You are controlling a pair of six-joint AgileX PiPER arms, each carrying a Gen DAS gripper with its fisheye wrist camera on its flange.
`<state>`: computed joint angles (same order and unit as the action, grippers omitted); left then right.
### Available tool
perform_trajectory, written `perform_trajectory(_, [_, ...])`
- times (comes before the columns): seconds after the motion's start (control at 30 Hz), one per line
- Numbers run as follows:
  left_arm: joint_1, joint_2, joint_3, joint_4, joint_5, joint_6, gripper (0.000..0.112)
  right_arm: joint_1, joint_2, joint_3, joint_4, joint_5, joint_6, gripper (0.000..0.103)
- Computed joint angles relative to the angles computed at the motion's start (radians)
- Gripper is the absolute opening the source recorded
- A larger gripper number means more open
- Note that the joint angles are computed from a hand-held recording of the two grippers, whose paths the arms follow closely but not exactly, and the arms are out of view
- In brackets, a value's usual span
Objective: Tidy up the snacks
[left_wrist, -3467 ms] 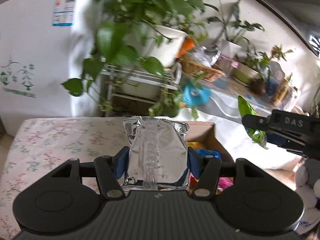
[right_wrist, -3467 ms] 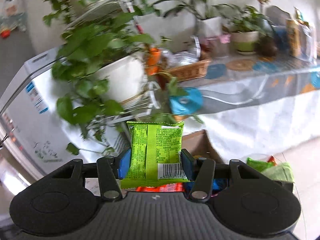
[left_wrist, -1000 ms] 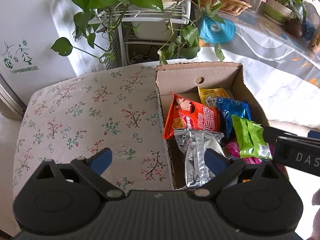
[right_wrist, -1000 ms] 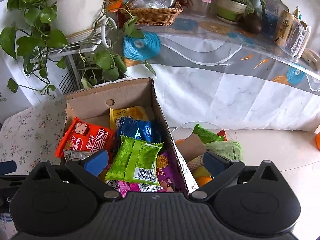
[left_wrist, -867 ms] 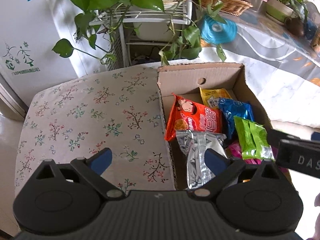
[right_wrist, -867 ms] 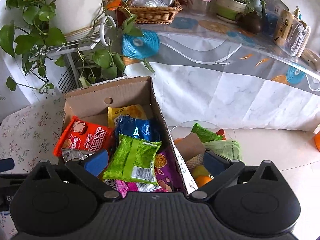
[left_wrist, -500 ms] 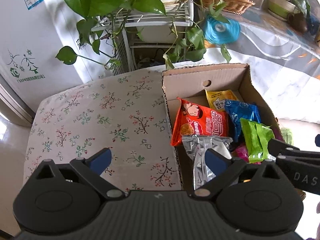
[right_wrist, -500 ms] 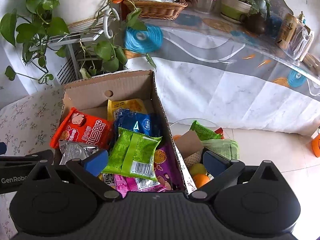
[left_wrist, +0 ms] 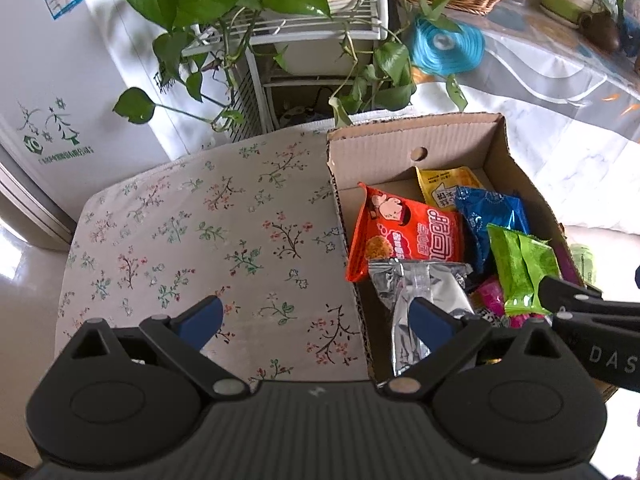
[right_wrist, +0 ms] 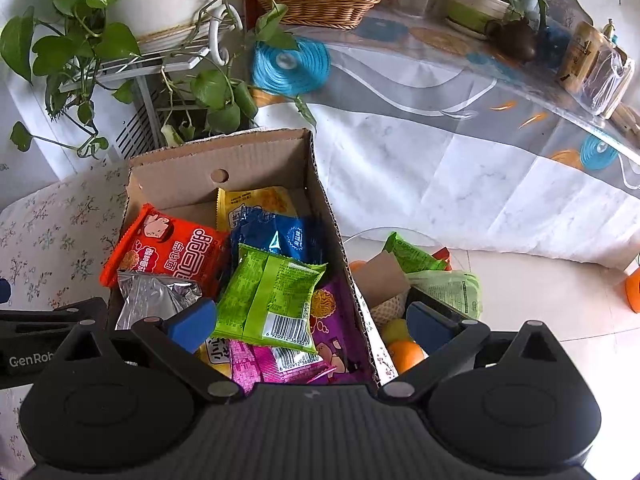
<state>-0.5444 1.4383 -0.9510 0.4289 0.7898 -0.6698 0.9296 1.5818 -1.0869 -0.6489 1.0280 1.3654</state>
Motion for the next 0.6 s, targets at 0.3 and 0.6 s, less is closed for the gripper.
perform_trajectory(0.3, [0.002,-0.002,0.011,-0.008,0.006,0.01,0.098,-0.005,0.003,-0.001,0.016,-0.008,-0.036,0.103])
perform_trajectory(0.6, [0.019,-0.031,0.039,-0.018,0.007,0.024,0.098,0.001,0.01,-0.008,0.034,-0.026,-0.078,0.103])
